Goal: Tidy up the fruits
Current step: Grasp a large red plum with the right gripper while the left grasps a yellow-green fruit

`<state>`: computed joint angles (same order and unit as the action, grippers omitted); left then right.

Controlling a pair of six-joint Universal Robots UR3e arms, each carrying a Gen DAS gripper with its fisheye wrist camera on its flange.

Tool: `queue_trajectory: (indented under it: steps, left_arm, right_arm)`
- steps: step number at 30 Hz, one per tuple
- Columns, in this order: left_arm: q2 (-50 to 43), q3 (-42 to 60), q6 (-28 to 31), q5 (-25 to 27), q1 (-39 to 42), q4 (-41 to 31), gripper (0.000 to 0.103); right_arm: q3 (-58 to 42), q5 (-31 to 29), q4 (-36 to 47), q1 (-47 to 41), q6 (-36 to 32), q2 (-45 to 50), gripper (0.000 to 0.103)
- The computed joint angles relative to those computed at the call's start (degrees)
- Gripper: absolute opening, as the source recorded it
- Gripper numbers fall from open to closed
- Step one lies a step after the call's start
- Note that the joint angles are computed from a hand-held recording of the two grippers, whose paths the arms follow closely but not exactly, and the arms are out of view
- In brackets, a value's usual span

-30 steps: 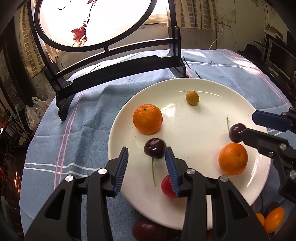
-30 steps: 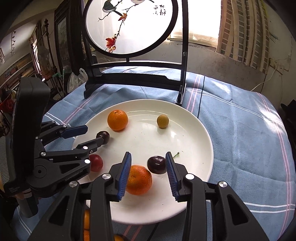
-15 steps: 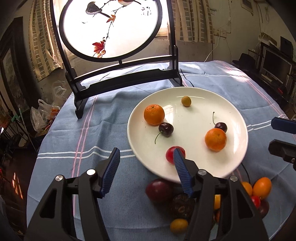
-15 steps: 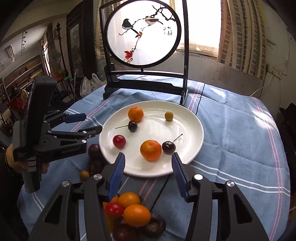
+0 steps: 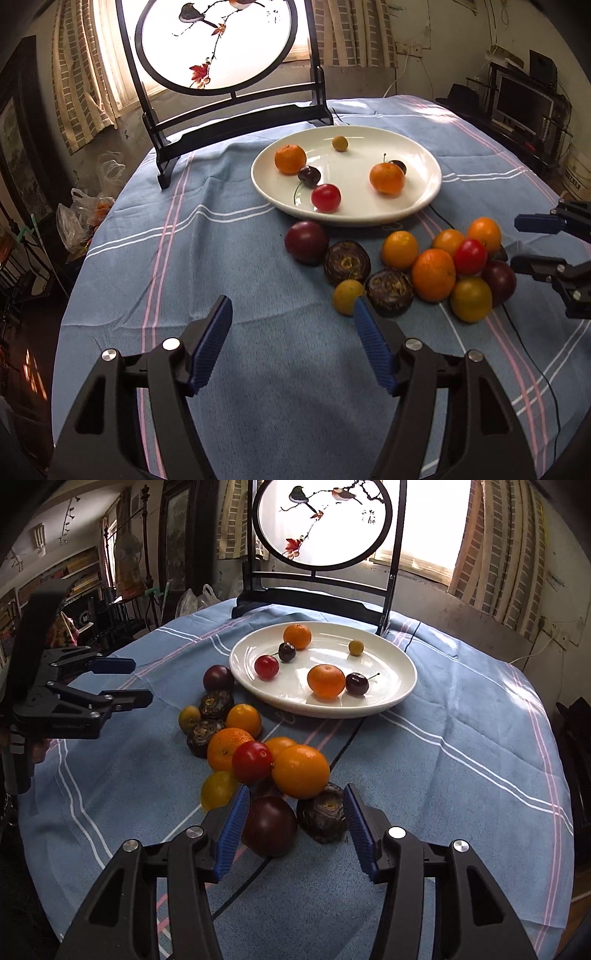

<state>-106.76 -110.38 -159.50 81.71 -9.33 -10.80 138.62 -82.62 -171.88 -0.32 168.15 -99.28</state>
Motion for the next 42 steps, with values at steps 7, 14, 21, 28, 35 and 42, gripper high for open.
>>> queue_trajectory:
  steps: [7, 14, 21, 28, 35, 42]
  left_arm:
    - [1.72, -3.21, 1.46, -0.87, 2.14, 0.03, 0.07]
    - [1.19, -2.39, 2.4, -2.91, -0.2, -1.1, 0.071]
    - [0.85, -3.07, 3.54, -3.75, -4.29, -2.21, 0.071]
    - [-1.34, -1.47, 3.91, -4.27, -9.06, -3.61, 0.071]
    - [-5.75, 3.23, 1.06, -3.57, -11.08, -4.7, 0.071]
    - [-7.02, 4.91, 1.53, -5.08, -11.47, -6.34, 0.053]
  right_arm:
    - [0.86, 3.16, 3.27, -2.19, -0.77, -1.14, 0.053]
    - [3.49, 2.77, 3.41, 2.0, -3.72, -1.91, 0.052]
    - [-0.33, 0.01, 0.75, 5.34, -3.94, 6.01, 0.04]
    - [6.49, 2.97, 2.91, 0.91, -5.43, -2.82, 0.04]
    - [10.54, 5.16, 3.65, -2.6, -7.12, -7.72, 0.04]
    - [10.7, 5.79, 5.77, -3.56, -7.62, -8.71, 0.042]
